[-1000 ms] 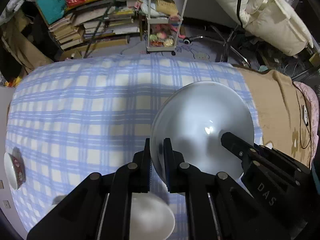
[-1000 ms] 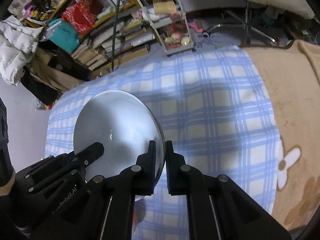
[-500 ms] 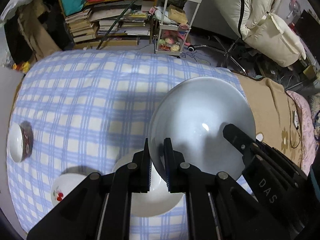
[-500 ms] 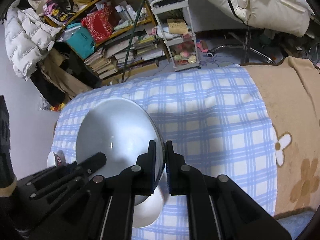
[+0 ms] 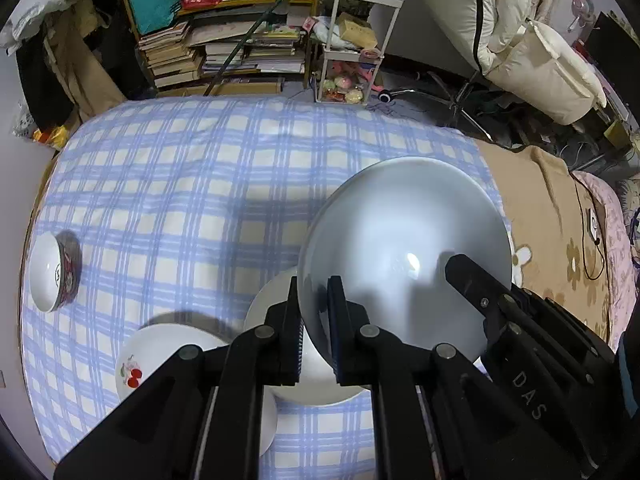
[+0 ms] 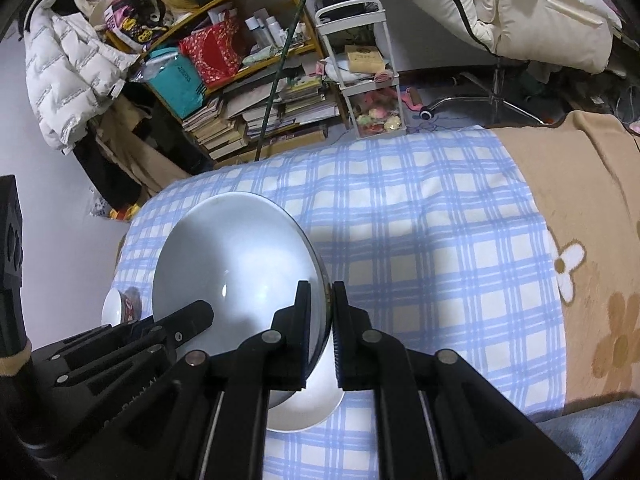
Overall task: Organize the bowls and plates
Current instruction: 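Carry the white bowl with both tools over the first white bowl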
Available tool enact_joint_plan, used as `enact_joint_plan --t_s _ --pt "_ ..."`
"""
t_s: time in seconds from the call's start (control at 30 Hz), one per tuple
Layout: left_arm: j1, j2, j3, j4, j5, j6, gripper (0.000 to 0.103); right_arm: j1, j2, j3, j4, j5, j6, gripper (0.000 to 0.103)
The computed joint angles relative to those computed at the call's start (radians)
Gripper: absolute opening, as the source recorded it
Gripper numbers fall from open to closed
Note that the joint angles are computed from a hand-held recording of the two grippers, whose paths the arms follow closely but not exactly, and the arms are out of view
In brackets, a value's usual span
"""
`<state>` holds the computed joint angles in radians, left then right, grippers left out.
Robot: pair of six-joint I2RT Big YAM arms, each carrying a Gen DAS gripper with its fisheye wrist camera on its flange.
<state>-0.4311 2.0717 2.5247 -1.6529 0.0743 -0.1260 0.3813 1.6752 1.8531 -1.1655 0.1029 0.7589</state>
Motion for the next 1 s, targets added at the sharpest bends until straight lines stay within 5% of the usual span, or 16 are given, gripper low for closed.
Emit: enact_joint_plan --t_s 0.47,1.0 --pt "0.032 -0.119 -0.254 0.112 -0.011 0.002 0.011 0.043 0.009 -0.036 0.025 -0.018 -0.008 0.012" --pt "0.05 -0.112 -0.317 0.137 -0.007 0.006 0.011 0.048 0.045 -0.055 0.049 -0.051 -0.035 0.012"
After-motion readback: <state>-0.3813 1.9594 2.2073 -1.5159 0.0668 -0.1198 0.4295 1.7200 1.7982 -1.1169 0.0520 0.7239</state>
